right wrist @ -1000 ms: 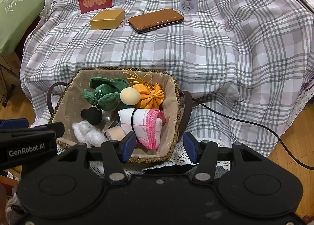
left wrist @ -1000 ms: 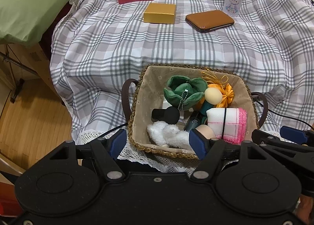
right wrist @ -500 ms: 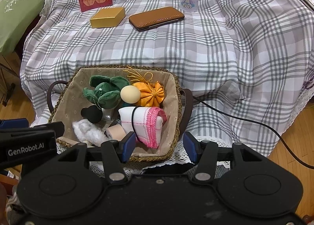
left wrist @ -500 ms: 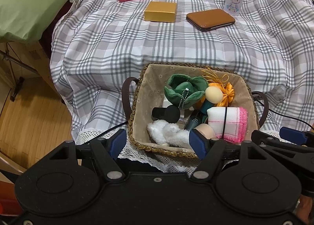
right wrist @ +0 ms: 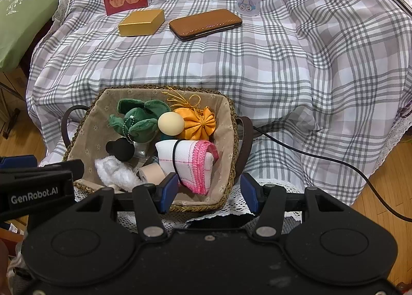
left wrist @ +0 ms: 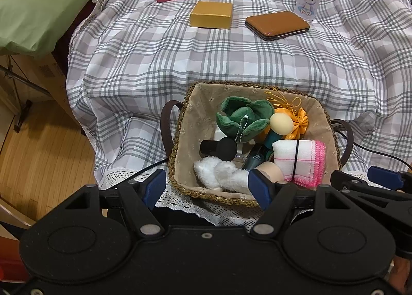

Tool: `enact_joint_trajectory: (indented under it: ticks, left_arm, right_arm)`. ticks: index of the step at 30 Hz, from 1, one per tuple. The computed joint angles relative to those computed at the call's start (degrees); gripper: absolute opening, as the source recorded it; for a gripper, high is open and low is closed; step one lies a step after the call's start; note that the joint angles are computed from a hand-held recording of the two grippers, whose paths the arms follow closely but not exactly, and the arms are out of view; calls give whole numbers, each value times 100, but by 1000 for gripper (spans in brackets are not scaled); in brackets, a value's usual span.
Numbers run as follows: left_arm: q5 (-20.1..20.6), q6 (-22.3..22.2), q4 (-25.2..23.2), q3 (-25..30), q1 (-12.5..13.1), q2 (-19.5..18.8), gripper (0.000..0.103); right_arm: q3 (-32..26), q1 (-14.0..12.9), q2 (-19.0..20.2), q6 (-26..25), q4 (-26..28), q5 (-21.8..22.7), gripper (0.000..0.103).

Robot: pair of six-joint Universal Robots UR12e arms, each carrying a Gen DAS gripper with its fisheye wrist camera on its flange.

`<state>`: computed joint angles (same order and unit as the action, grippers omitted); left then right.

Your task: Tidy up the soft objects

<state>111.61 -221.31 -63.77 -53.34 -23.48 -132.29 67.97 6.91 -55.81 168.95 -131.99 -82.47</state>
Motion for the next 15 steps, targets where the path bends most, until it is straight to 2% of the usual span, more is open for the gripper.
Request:
enact_joint_trajectory:
  ticks: [15]
  left_arm:
    - [-5,6,-18,19,4,-7,67]
  right_arm:
    - [8,6,-1,4,-14,-16,52]
